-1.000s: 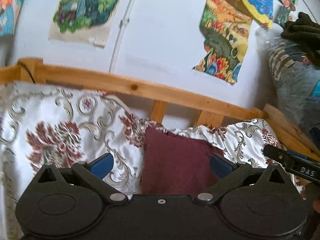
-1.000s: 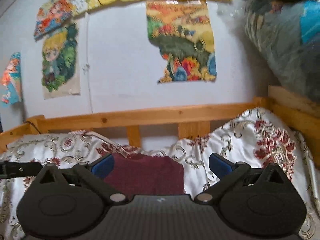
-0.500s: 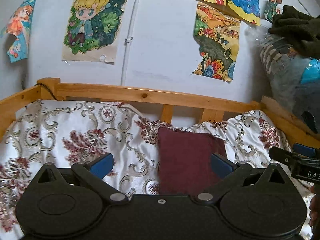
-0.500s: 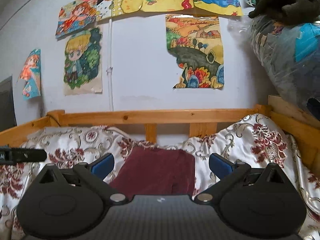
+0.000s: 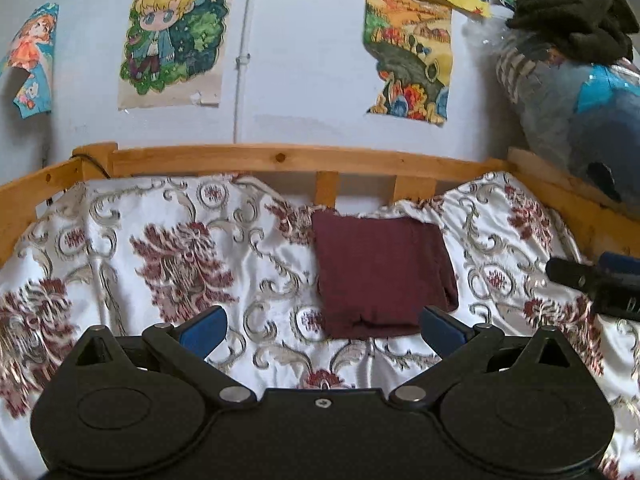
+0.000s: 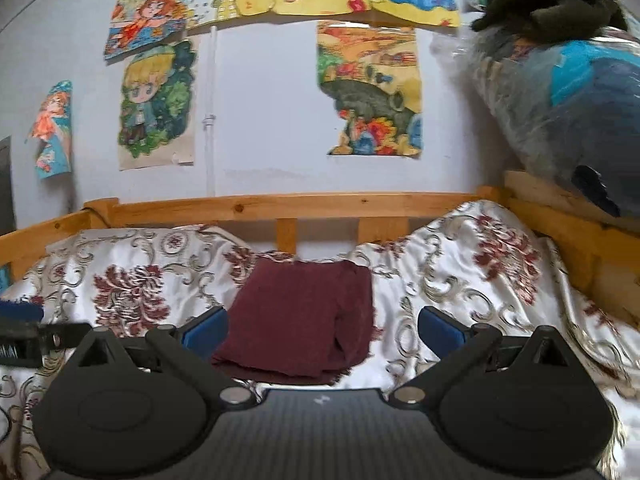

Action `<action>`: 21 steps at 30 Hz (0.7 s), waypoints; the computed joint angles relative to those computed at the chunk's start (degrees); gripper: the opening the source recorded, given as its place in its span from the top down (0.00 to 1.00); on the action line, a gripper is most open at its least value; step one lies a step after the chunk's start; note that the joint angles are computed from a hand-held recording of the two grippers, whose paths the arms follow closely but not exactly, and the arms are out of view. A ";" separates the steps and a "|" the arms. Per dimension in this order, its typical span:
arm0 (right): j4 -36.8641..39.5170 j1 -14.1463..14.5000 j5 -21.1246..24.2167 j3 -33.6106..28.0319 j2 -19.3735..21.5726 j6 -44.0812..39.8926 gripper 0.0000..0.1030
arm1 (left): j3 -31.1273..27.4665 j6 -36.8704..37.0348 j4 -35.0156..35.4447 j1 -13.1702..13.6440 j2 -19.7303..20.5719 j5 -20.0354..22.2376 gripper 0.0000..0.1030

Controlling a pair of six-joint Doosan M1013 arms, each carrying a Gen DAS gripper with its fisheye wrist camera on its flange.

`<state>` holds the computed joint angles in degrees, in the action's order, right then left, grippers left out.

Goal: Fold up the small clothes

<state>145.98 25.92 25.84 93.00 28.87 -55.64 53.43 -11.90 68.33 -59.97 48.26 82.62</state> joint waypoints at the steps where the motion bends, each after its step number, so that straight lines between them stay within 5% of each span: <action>1: 2.07 0.07 0.32 0.58 -0.02 -1.42 0.00 | 0.31 -0.35 0.08 -0.04 0.13 -0.46 0.01; 8: 6.29 0.45 -1.08 2.51 0.61 -7.22 0.00 | 0.07 0.00 -2.63 0.30 1.21 -0.06 0.01; 21: 8.78 0.62 -5.99 1.44 2.01 -5.20 0.00 | 0.15 0.33 -6.05 1.27 1.61 0.29 0.01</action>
